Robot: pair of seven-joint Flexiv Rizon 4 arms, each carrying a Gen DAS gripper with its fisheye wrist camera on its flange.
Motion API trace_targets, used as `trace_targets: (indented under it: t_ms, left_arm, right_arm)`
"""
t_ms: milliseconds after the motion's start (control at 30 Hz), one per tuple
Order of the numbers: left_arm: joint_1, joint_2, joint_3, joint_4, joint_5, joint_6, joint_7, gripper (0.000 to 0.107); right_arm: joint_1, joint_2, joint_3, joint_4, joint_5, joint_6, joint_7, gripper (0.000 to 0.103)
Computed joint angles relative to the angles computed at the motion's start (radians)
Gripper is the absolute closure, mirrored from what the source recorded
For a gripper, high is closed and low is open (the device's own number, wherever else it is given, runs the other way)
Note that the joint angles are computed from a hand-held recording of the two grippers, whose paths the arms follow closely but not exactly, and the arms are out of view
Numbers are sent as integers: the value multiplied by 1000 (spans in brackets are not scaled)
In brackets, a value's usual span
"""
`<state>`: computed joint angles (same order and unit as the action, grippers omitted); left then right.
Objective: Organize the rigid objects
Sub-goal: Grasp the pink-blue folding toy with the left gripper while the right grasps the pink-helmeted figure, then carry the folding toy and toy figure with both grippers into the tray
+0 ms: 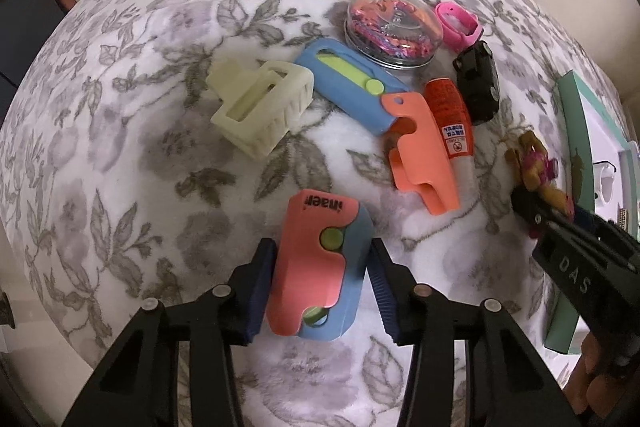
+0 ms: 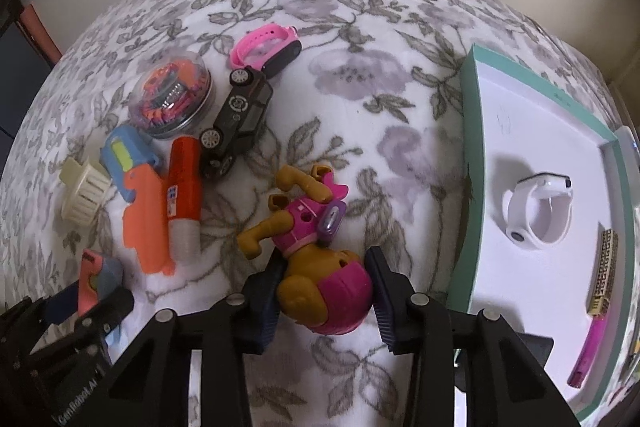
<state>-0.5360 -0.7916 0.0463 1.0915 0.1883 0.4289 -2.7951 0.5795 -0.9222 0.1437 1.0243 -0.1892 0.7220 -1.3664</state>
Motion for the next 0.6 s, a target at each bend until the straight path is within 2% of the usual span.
trace_targets:
  t_ms: [167, 267, 367, 600]
  left_arm:
    - [-9, -10, 6, -15, 8, -5, -19, 59]
    - [-4, 20, 9, 33, 16, 10, -19, 59]
    - [-14, 10, 12, 3, 28, -30, -23, 59]
    - [-23, -17, 16, -44, 44, -59, -38, 57]
  right_arm:
    - [-10, 25, 8, 33, 12, -6, -1, 61]
    - [-20, 51, 15, 67, 23, -13, 0, 61]
    - [-31, 75, 23, 100, 33, -22, -3, 61]
    - [-44, 130, 32, 175, 33, -61, -20, 61]
